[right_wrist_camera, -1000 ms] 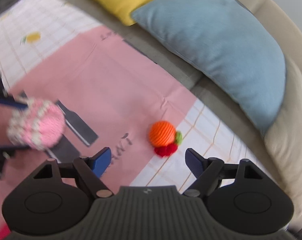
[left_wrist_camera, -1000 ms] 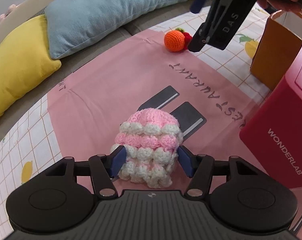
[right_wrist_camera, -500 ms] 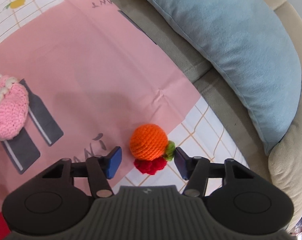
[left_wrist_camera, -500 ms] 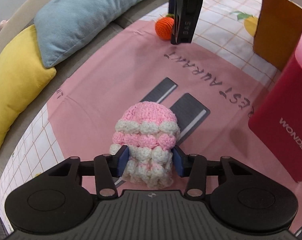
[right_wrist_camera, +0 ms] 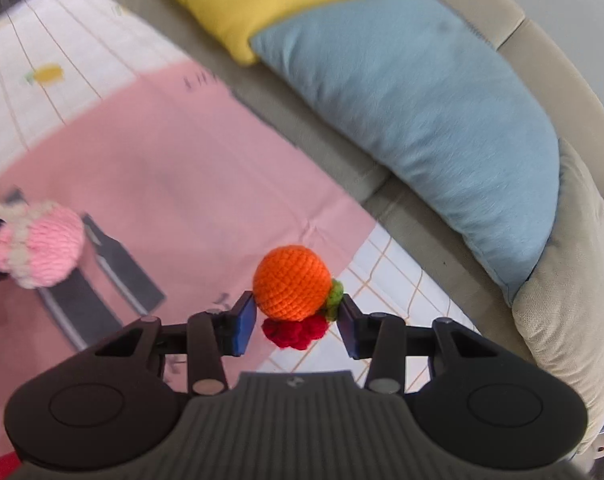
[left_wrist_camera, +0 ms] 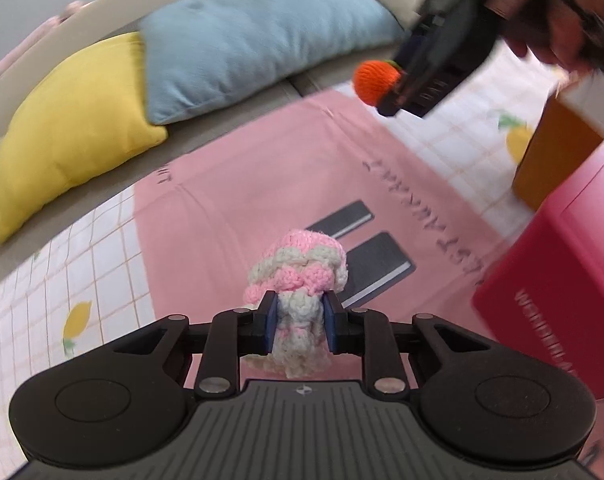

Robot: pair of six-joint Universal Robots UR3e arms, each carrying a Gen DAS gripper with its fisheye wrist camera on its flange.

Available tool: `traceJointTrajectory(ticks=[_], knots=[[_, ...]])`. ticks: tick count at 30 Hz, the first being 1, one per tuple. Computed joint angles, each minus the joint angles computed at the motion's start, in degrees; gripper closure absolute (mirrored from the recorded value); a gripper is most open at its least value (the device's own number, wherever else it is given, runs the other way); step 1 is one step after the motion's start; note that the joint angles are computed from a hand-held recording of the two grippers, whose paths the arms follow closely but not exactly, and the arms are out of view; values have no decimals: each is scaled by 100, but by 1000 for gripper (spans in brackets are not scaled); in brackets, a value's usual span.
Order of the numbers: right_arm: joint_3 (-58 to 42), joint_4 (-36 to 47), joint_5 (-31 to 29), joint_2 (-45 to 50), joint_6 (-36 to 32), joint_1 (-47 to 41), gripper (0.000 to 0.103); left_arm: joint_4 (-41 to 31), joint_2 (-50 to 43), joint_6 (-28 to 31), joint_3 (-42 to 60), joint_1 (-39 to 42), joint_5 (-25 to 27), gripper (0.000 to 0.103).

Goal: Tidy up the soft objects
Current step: 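Carry both crocheted items into the cardboard box and open both grippers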

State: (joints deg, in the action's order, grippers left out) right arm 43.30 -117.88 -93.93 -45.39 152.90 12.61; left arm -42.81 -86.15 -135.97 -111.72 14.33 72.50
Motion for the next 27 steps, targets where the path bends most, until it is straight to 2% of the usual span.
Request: traceJointTrajectory(ticks=[3, 5, 10, 12, 15, 17, 22, 27], knots=[[911, -116, 477, -855, 271, -171, 60, -450, 677, -129, -113, 335, -426, 77], [1859, -423, 755, -1649, 480, -294, 60, -815, 1158, -182, -120, 563, -775, 77], [3871, -764, 1666, -3624, 939, -996, 60, -2360, 1954, -345, 500, 1064, -1917, 77], [4458, -649, 1918, -4403, 892, -1375, 60, -2852, 2048, -356, 836, 1049, -2326, 77], [5111, -311, 2151, -5419, 574, -1995, 60, -2948, 1819, -491, 1356, 530, -2560, 77], [5427, 4, 2221, -5991, 291, -2442, 60, -2698, 1457, -685, 1689, -79, -2467, 77], [6014, 583, 2209, -6885, -370, -3490, 60, -2089, 311, -1070, 2611, -1736, -1795, 77], [6753, 654, 2093, -7341, -1005, -4182, 60, -1760, -998, -1126, 3499, -3199, -672, 76]])
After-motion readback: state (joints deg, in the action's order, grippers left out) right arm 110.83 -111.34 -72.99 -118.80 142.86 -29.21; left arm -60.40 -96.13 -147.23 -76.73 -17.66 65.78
